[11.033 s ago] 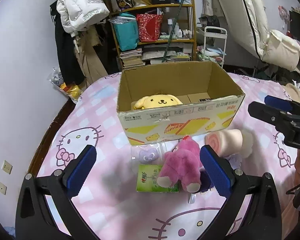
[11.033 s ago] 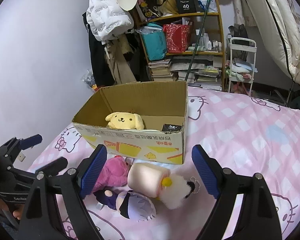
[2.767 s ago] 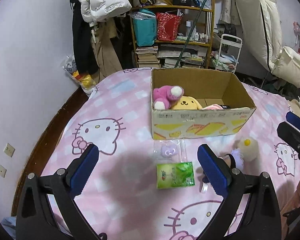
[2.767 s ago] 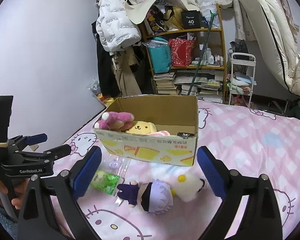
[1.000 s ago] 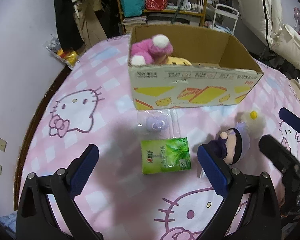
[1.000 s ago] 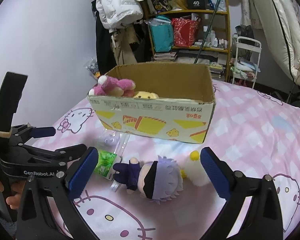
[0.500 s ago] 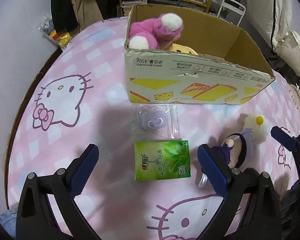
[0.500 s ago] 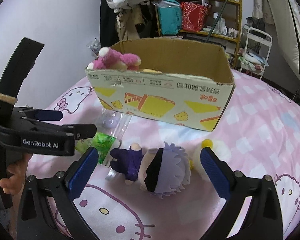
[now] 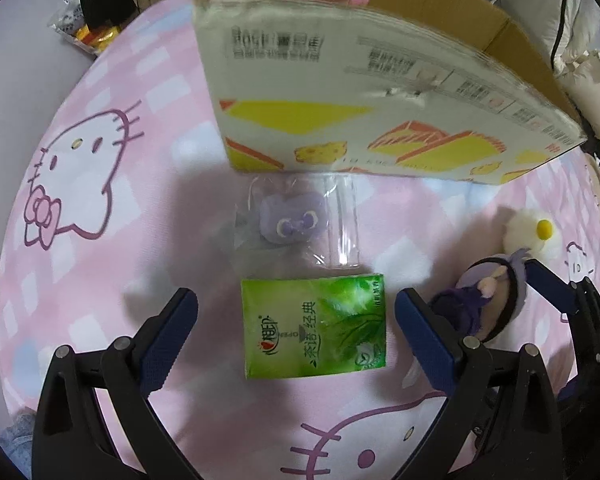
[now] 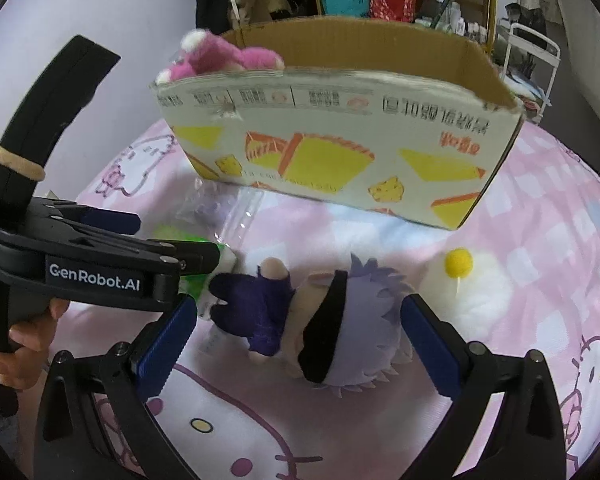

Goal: Organize soft objects
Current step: 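Close the right tool on the blindfolded doll while the left tool grasps the green packet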

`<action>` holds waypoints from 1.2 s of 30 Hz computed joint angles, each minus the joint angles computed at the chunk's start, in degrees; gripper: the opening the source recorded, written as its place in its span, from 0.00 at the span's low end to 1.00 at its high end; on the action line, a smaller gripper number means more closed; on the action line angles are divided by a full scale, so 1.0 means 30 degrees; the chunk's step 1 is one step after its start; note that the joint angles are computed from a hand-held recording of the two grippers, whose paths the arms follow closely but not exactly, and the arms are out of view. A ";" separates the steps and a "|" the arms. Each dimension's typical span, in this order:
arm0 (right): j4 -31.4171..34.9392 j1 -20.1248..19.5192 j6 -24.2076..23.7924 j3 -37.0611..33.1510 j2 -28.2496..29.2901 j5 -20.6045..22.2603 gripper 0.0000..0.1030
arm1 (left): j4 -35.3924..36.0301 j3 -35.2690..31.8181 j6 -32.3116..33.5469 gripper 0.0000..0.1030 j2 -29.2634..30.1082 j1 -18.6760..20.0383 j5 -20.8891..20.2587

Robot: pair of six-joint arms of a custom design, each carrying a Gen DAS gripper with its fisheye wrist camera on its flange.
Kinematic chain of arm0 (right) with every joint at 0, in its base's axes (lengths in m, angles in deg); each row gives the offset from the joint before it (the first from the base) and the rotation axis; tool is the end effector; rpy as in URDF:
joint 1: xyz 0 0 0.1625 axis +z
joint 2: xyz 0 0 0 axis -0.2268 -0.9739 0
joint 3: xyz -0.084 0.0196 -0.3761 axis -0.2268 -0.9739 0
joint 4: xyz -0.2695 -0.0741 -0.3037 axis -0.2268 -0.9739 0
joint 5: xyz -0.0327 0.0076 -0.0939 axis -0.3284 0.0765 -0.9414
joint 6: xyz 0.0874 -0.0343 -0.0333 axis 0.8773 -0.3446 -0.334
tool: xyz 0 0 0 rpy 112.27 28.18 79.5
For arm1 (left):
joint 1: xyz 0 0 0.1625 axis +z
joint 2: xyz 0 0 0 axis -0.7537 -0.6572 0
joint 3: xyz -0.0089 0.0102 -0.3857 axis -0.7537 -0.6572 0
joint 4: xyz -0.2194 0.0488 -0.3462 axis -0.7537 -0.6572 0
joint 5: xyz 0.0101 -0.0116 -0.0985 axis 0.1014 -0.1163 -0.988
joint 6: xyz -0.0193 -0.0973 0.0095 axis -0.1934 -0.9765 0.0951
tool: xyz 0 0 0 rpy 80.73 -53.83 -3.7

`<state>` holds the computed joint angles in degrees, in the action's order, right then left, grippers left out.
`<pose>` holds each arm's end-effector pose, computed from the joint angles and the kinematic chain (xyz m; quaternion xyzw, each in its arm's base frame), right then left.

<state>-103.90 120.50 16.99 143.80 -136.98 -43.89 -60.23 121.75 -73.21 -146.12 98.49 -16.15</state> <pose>0.2287 -0.4804 0.1386 0.1516 -0.9154 0.2385 0.2867 -0.2355 -0.5720 0.1467 0.1561 0.9320 -0.0682 0.3200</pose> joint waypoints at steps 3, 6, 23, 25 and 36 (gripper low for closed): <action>0.0276 -0.0043 0.0216 -0.0222 0.0341 -0.0630 1.00 | 0.0361 -0.0264 -0.0165 0.95 0.0258 0.0205 -0.0129; 0.0365 -0.0220 0.0501 -0.0216 0.0332 -0.0524 1.00 | 0.0520 -0.0407 -0.0328 0.95 0.0372 0.0368 -0.0270; 0.1245 -0.0559 0.0494 -0.0705 0.0512 -0.0561 0.98 | 0.0371 -0.0436 -0.0360 0.95 0.0582 0.0623 -0.0253; 0.1198 -0.0466 0.0173 -0.0750 0.0604 -0.1095 0.91 | 0.0797 -0.0507 -0.0470 0.95 0.0776 0.0471 0.0035; 0.1090 -0.0395 -0.0181 -0.0810 0.0719 -0.1329 0.84 | 0.0609 0.0014 -0.1315 0.72 0.0323 0.0384 0.0506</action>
<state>-100.63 119.32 16.44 141.37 -134.82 -47.88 -58.40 121.79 -77.15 -145.15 99.65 -14.63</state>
